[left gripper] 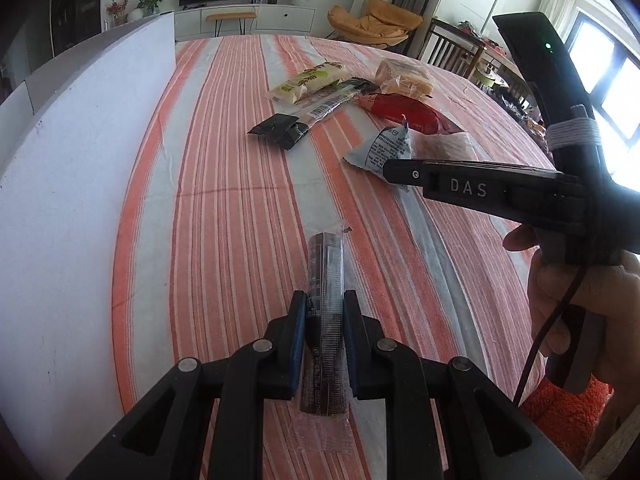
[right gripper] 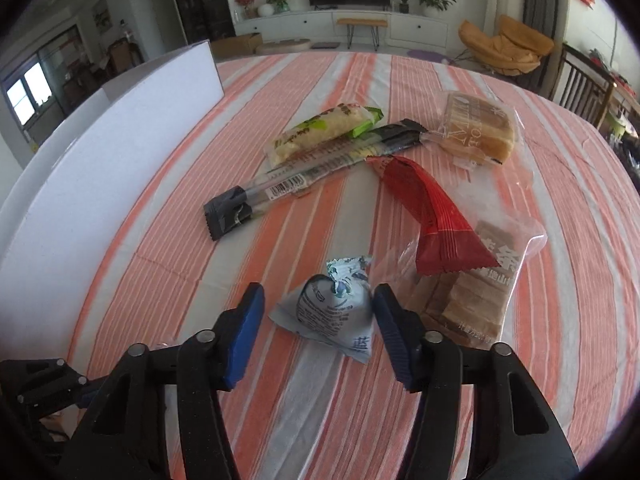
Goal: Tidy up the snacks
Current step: 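Grasp the white-blue triangular packet with the right tool while the left tool holds the stick, then carry both snacks over the cardboard box and open both tools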
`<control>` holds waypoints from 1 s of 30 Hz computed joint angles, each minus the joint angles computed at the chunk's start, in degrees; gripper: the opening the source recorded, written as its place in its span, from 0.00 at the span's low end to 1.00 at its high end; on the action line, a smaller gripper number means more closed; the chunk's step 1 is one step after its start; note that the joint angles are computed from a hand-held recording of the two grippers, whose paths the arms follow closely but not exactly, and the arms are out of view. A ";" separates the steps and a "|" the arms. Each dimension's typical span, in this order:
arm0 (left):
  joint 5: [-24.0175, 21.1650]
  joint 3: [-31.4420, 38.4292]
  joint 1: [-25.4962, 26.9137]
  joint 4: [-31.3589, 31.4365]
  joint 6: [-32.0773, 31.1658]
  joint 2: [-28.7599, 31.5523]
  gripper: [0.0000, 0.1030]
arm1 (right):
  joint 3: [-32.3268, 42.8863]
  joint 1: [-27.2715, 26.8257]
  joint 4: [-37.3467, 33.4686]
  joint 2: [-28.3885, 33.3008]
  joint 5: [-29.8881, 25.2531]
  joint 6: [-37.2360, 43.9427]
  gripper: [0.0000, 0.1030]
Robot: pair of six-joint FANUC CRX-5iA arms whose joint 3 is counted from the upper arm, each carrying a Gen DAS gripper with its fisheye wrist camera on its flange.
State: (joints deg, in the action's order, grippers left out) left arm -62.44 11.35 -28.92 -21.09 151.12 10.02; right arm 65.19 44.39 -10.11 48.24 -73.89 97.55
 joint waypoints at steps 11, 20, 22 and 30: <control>0.77 -0.11 -1.07 0.10 -0.22 -0.69 0.16 | -17.35 -4.73 -7.39 -11.96 7.42 -5.25 0.28; -0.80 1.05 -3.08 -2.08 1.14 -2.21 0.16 | 5.62 0.17 -2.31 2.45 -0.32 -6.89 0.53; -0.69 0.64 -3.43 -2.33 1.41 -2.96 0.16 | 12.79 0.58 -1.38 7.17 -4.26 -9.22 0.37; 0.77 -0.01 -3.83 -1.01 -0.37 -4.58 0.16 | -4.84 -1.63 -7.29 -4.13 4.93 -9.59 0.32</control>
State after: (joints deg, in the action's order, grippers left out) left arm -61.67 11.34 -32.75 -22.10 150.75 5.45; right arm 60.35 42.77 -17.40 44.11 -68.96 87.97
